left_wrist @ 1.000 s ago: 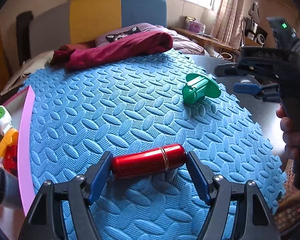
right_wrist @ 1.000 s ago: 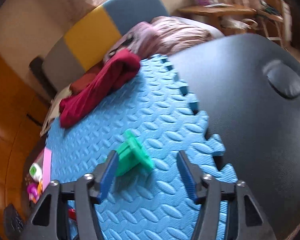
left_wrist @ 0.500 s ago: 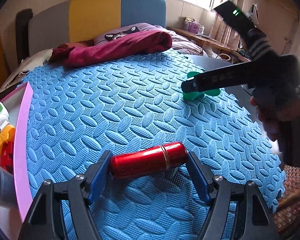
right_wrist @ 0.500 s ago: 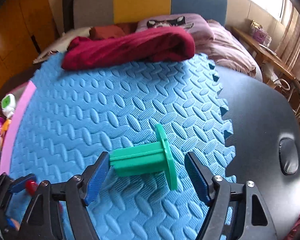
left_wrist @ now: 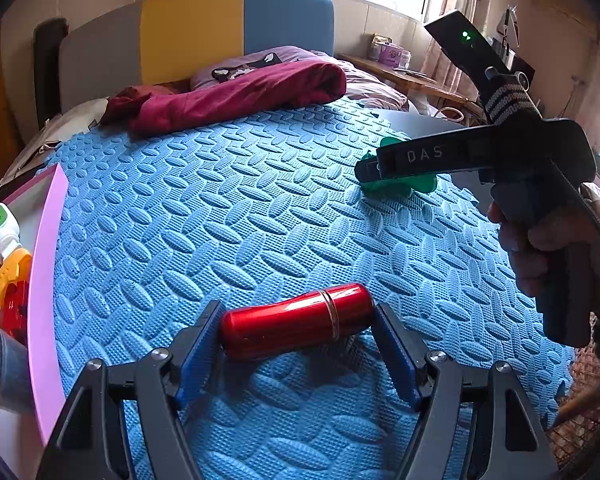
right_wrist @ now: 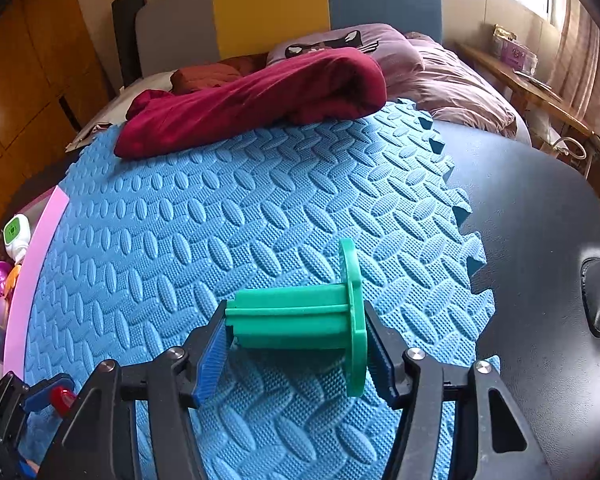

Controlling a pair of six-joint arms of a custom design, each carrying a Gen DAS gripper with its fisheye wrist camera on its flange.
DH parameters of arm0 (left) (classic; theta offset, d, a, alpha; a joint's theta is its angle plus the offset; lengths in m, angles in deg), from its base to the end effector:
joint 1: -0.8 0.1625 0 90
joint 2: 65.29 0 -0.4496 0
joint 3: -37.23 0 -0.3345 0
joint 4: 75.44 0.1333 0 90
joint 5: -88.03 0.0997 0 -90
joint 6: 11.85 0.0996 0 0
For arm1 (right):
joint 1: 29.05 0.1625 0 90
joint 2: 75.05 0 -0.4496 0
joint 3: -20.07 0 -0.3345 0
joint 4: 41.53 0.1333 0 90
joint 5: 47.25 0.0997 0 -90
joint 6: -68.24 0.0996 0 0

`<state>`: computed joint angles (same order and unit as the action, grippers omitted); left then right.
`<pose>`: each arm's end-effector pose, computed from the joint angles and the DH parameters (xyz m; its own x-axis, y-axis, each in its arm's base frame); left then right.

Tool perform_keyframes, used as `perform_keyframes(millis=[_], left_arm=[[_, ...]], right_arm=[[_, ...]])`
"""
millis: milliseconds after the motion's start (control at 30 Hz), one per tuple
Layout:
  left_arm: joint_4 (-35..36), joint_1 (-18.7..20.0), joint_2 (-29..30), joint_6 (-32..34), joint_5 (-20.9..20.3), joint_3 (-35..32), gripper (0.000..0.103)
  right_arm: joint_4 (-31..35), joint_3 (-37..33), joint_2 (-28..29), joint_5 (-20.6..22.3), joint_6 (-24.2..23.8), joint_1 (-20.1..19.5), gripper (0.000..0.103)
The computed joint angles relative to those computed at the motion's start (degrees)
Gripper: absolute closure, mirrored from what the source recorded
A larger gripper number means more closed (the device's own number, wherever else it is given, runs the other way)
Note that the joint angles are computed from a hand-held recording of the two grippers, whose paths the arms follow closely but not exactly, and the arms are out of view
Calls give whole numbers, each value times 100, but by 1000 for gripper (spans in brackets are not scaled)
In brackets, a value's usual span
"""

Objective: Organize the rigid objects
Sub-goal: 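Carry the red cylinder into the tray and open the left tool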

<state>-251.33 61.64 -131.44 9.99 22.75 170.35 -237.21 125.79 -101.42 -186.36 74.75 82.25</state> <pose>-0.0598 -0.4663 0.2126 -0.6262 0.6082 -0.4878 0.7475 0.6462 -0.1538 0.2658 -0.5220 0.0192 -0.7639 0.1688 0.6229 -0.2405 0.8212 -0.5175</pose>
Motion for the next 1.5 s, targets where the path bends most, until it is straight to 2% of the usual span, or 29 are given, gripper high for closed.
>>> perform_keyframes(millis=[367, 500, 667, 900, 1500], left_arm=[[145, -97, -90, -213, 149, 29, 29], [187, -227, -306, -293, 241, 107, 29], [194, -445, -685, -280, 296, 205, 29], [331, -658, -1164, -314, 336, 226, 29], [731, -724, -1878, -499, 442, 35, 29]], right_arm=[[-117, -138, 181, -289, -256, 40, 42], [-333, -109, 213, -208, -376, 19, 38], [-317, -134, 229, -241, -394, 31, 38], [-429, -178, 291, -396, -503, 61, 43], [-910, -168, 414, -443, -967, 69, 43]])
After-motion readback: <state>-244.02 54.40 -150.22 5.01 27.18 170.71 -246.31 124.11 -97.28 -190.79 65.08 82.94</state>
